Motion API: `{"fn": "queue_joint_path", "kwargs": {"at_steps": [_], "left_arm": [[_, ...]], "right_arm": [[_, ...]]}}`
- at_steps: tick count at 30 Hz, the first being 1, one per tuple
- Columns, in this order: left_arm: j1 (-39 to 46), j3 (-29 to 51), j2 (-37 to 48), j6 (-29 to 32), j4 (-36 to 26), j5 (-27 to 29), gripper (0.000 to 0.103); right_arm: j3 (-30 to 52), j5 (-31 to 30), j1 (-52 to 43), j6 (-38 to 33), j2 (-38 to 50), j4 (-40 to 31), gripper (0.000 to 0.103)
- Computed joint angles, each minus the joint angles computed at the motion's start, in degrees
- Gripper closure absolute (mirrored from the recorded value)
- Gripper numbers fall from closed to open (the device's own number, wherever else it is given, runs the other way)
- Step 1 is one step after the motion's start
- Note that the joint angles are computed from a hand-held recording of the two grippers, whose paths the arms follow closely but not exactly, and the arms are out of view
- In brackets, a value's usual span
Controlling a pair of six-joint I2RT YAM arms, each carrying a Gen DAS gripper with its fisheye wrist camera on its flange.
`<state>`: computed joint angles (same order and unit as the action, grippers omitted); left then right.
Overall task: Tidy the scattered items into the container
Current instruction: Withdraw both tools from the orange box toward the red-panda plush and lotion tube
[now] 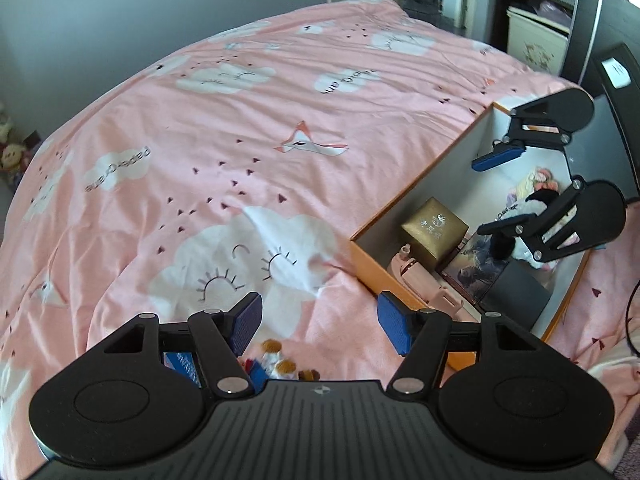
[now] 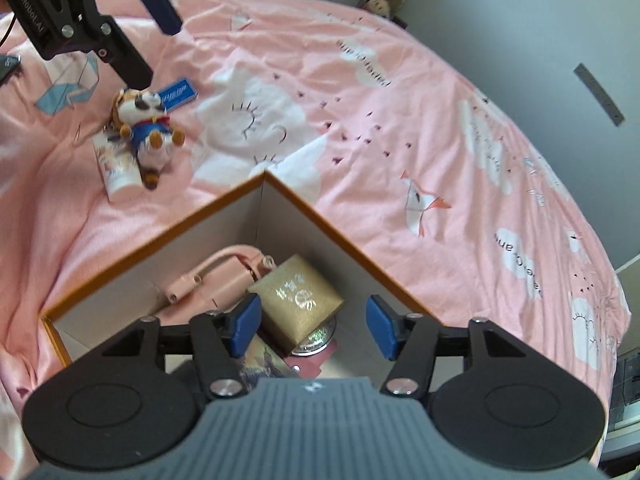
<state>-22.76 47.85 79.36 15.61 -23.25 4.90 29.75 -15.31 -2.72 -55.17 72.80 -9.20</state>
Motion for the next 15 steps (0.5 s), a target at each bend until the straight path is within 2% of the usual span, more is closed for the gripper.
{"fn": "queue_joint_path", "kwargs": {"at_steps": [4,8,15], "left_arm": [[1.8,-1.7,-4.1,1.7,-2.3,1.0,0.027],[1.6,-5.0,-9.3,3.7,-2.3,-1.3,0.026],[5.6,-6.2,-14.3,4.0,-5.8,-0.5,0.026]], "right_arm": [[-1.9,-1.2,0.9,3.0,-4.7,-0.8,0.038],[-2.9,-2.3,2.5,6.6,-6.8,-0.7,0.038],[-5.2,-0.1,9.4,13.9,-8.6,1.9,0.035]]}}
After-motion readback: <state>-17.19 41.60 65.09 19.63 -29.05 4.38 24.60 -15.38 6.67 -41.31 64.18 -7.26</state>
